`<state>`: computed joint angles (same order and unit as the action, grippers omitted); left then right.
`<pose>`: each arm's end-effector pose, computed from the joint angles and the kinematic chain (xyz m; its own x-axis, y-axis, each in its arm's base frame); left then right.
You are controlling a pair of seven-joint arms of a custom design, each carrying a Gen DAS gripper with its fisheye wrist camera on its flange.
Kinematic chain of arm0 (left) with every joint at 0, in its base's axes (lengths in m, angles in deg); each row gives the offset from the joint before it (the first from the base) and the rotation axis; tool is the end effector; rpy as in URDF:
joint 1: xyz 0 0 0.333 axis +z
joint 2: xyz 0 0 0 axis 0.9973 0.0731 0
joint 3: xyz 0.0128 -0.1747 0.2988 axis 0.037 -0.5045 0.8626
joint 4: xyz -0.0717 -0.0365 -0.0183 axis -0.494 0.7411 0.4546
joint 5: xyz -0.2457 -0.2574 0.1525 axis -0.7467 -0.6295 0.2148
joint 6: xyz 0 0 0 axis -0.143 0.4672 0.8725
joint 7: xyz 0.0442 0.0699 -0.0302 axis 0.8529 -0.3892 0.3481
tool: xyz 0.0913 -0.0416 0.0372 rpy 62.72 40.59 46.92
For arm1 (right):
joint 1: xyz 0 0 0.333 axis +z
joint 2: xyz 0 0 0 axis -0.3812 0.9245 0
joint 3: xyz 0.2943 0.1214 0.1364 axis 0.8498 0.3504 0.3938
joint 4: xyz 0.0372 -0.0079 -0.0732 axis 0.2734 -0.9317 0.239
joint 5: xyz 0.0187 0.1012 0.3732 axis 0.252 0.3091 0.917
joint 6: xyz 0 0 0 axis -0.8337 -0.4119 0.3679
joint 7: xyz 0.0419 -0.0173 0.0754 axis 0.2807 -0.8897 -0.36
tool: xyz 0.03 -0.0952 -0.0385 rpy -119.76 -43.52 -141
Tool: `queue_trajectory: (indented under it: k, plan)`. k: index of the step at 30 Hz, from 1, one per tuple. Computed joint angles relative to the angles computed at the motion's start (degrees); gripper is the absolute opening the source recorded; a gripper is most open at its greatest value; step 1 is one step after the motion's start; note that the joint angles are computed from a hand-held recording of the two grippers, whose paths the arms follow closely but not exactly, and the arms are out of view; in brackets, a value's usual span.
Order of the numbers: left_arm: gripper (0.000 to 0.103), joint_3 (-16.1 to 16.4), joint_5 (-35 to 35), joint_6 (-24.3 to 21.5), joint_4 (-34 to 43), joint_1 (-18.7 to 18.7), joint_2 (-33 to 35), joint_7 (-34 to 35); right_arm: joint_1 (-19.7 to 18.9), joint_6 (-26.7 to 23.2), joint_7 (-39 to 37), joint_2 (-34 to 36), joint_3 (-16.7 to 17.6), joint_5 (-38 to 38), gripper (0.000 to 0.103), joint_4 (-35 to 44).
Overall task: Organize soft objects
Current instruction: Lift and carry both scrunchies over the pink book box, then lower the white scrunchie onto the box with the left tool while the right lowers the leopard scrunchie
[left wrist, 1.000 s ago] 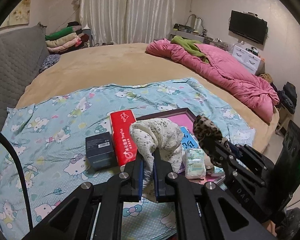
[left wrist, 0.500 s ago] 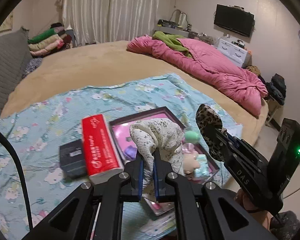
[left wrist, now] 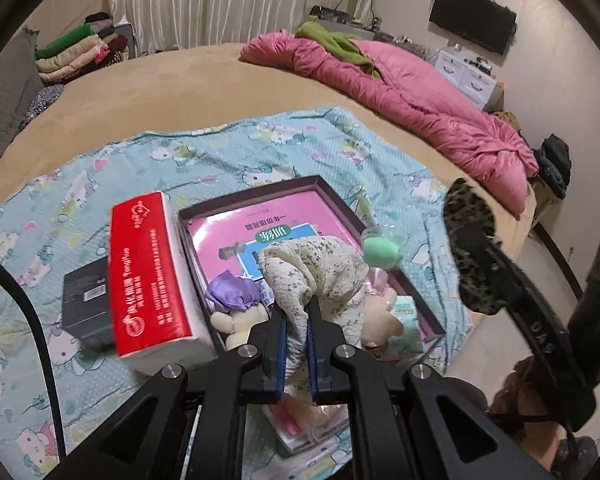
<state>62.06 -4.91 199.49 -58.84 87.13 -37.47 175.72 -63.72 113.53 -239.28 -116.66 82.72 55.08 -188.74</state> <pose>0.5338 -0.0260 0.5376 -0.7028 -0.6928 0.1612 -0.6346 0.5083 -0.5823 0.3707 0.3106 0.4927 -0.3538 -0.8559 -0.3772 -0.2422 0.4734 -0.8469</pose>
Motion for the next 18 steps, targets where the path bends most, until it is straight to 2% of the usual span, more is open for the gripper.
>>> queue_trajectory:
  k: [7,18]
  plan:
    - [0.008,-1.9,2.8,6.2,-0.9,-1.0,2.6,-1.3,0.1,-1.1,0.2,2.0,0.4,-0.2,0.016,-0.7]
    - [0.008,-3.2,5.4,10.2,-0.9,-1.2,5.9,-2.6,-3.4,-1.9,-2.5,7.1,3.9,-2.1,0.019,2.0]
